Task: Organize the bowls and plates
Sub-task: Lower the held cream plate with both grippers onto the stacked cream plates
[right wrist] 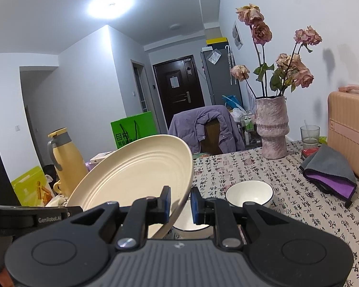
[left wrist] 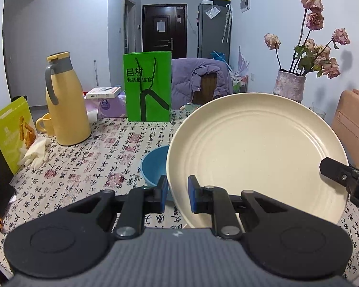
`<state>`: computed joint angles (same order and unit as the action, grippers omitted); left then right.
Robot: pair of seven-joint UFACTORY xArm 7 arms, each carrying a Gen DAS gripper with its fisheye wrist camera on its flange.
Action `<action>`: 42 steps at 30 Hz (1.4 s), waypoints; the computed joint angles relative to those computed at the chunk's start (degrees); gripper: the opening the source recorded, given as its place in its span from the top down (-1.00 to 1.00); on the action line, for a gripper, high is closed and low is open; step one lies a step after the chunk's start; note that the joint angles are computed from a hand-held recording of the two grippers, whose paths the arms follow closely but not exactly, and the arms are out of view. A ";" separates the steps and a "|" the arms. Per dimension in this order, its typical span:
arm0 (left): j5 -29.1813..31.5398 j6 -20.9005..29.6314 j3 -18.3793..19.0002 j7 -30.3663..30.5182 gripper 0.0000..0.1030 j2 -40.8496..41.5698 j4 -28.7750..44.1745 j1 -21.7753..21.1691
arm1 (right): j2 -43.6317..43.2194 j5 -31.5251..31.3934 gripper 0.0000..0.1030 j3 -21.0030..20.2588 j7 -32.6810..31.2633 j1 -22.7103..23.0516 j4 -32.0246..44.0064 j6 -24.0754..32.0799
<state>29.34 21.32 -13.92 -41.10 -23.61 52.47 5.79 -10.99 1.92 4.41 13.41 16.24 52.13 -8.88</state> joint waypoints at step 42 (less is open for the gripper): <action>-10.65 -7.83 2.40 7.08 0.66 -4.81 -12.43 -0.26 | -1.01 0.15 0.66 -8.05 0.72 10.21 -6.59 -0.69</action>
